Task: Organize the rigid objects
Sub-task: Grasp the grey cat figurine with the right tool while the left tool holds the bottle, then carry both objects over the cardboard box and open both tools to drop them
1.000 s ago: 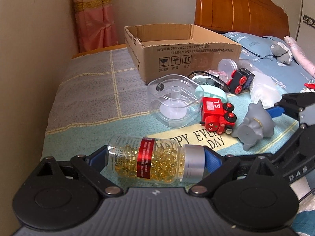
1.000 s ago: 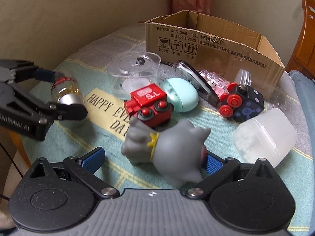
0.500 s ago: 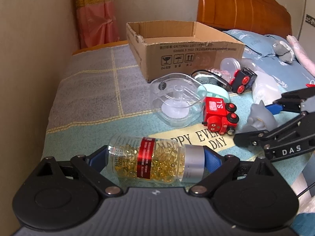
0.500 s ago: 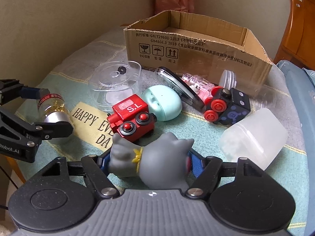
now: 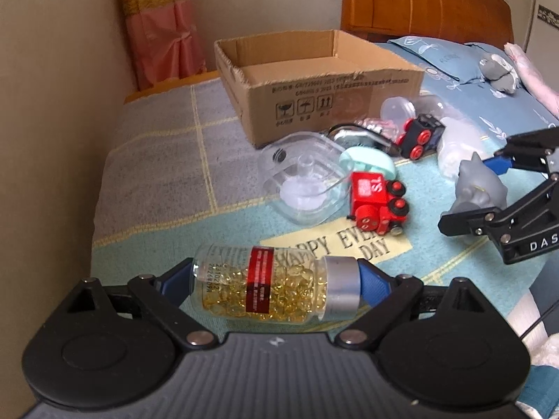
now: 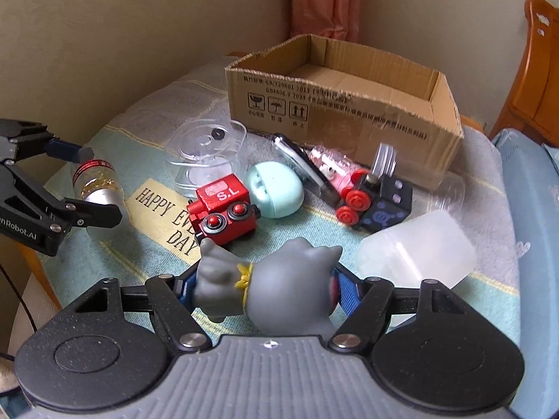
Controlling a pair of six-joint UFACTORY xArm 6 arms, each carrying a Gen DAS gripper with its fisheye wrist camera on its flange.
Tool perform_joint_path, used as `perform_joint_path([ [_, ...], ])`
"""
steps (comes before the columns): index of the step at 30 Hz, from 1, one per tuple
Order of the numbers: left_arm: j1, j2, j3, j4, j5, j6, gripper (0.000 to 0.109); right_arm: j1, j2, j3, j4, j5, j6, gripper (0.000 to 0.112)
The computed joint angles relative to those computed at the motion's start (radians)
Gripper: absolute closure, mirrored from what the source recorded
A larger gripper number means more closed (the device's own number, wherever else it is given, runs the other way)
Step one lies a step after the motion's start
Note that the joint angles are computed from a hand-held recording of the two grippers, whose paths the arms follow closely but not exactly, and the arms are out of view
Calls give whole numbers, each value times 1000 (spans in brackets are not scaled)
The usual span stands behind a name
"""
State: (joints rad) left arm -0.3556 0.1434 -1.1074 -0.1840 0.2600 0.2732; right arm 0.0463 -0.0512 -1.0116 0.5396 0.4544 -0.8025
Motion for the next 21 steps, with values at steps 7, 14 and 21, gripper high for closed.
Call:
perform_joint_path([
  [7, -7, 12, -100, -26, 49, 42, 15, -45, 19, -108, 89, 90, -108, 35],
  [14, -8, 125, -351, -113, 175, 130, 15, -67, 75, -234, 127, 100, -165, 35],
  [21, -2, 363, -761, -77, 313, 124, 15, -90, 190, -418, 133, 131, -151, 35],
])
